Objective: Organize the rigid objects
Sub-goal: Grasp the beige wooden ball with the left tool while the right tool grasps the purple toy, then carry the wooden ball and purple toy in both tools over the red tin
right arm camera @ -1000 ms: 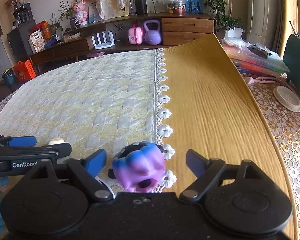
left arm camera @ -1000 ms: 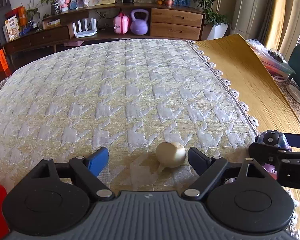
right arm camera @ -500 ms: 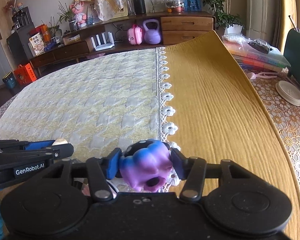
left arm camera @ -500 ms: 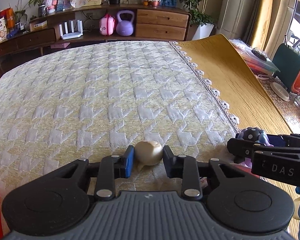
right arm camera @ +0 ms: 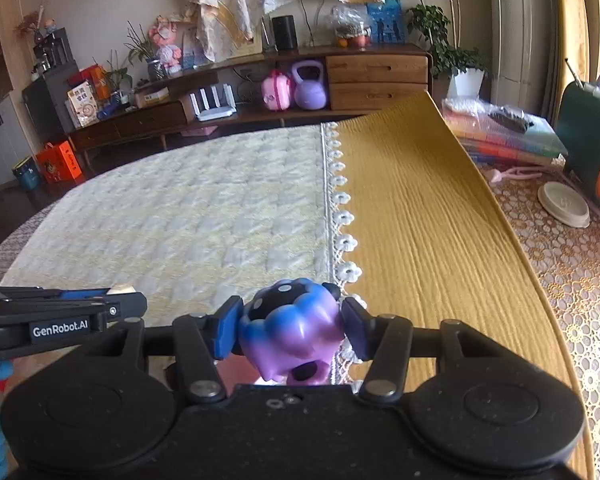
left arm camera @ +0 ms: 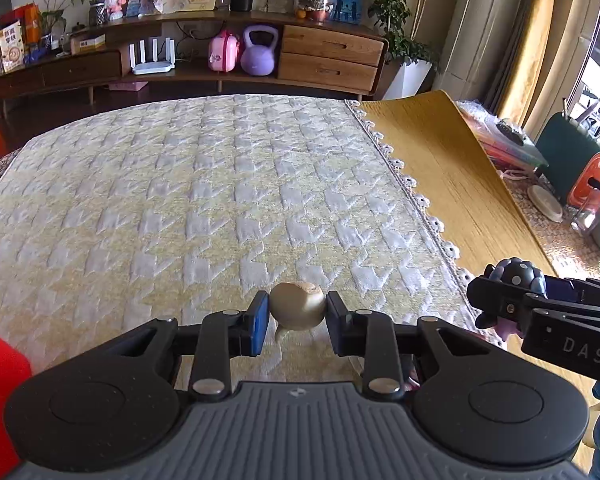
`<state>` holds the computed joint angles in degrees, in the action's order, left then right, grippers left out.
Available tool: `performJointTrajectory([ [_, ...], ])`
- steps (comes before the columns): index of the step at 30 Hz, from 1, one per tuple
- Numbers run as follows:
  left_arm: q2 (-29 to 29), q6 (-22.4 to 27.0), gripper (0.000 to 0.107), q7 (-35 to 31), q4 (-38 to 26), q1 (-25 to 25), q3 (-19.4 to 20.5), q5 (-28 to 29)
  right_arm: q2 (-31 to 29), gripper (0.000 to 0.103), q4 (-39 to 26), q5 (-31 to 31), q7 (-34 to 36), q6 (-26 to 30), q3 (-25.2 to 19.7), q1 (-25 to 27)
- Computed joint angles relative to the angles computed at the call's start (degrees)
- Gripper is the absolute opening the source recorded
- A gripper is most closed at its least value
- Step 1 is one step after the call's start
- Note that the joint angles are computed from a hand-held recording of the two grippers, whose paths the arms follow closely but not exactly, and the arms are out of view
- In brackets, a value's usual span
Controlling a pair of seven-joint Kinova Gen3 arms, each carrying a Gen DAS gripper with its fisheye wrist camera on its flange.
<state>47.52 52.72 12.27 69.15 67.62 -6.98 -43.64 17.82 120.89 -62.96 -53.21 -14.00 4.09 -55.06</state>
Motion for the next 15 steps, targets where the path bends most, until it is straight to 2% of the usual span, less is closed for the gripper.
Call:
performJointTrajectory([
  [3,-1.7,0.5,0.030,1.1,1.4,1.1,0.1,-0.1,-2.4,0.053,1.0,-3.7,3.5,0.4,1.1,-2.0],
  [7,-4.4,0.9,0.030,3.3,4.1,2.3,0.9,-0.5,-5.8,0.053,2.2,-10.8,10.4,-0.4,-0.2,-3.6],
  [15,-9.4,6.5,0.030,7.5,7.8,5.4,4.1,-2.7,-11.5,0.053,3.1,-23.4,22.0,-5.1,-7.4,-4.9],
])
